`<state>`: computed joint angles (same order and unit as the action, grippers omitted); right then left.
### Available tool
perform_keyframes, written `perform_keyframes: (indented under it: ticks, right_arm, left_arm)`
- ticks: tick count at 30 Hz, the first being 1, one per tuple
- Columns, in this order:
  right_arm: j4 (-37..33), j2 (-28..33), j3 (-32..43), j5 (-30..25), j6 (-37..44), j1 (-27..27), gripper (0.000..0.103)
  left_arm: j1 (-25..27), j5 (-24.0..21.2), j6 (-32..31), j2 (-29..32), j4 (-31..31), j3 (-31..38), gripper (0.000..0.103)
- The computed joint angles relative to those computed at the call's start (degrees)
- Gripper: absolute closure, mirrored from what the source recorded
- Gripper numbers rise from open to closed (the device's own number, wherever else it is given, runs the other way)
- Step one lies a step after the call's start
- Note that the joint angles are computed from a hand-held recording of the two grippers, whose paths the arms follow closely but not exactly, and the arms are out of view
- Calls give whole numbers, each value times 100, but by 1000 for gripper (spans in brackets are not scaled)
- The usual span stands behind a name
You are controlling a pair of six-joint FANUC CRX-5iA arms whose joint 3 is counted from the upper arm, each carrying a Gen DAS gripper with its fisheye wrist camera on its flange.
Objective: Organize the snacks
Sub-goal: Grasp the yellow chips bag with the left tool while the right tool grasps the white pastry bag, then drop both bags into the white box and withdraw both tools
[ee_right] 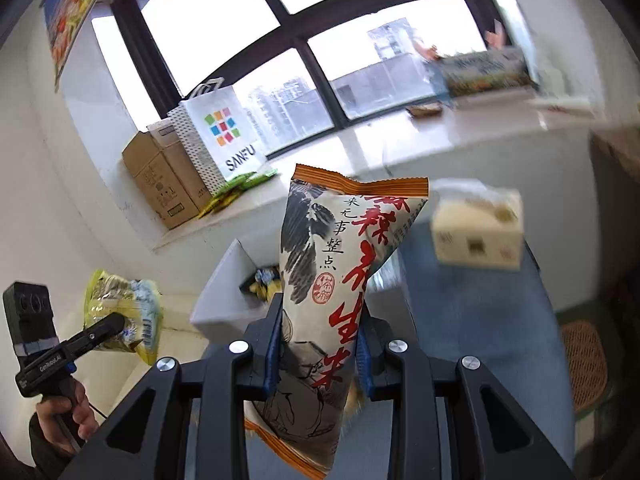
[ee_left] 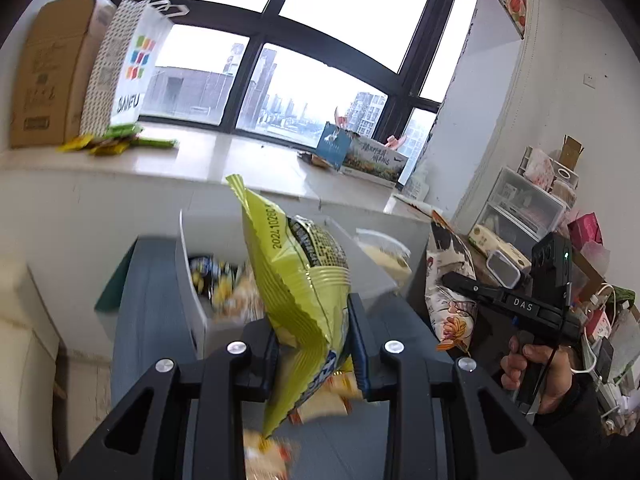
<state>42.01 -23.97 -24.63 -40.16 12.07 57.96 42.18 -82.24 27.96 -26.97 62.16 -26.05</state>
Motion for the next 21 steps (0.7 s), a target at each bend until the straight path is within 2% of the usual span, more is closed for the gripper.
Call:
perform_keyframes:
  ticks: [5,7,12,13,14,15,16,17,18,21]
  right_arm:
    - [-672,1055,1417,-283,1545,-444,70]
    - [-1002,1633,2157,-596,2230,-603,70]
    - [-1744,2698,3446,-1248,3426,-947,68]
    - [-1884,2810,3578,-1310,3575,-1003,66]
    - [-2058,2913,3706,-1392,3691,-1065,59]
    - [-2365,3073,3928,-1559,3825,-1157,25]
    - [-2545,3137,3990,-1661,3884,-1217,0]
    - [-2443,3147,3911,-1684,3777,-1203,0]
    - [-2107,3123,3745,-1618,3594,-1144,0]
    - [-1216,2784,2995,-1130,3102,-990,0]
  left_arm:
    - [-994,1215,198,577,-414,657,70]
    - [-1302,1536,343,844,-696,936,70]
    - [-1796,2094,627,1276,-1521,1338,70]
    - [-1848,2142,645,1321,-1637,1359,68]
    - [-1898,2142,709,1411,-1848,1433,67]
    - [-1937,2069,893,1525,-2116,1577,56]
    - [-1995,2066,1322,1623,-2595,1771,29]
    - [-1985,2073,1497,1635,-2774,1793,13]
    - [-1926,2084,1447,1623,-2662,1720,0]
    - [-1742,2058,1355,1572,-2373,1565,0]
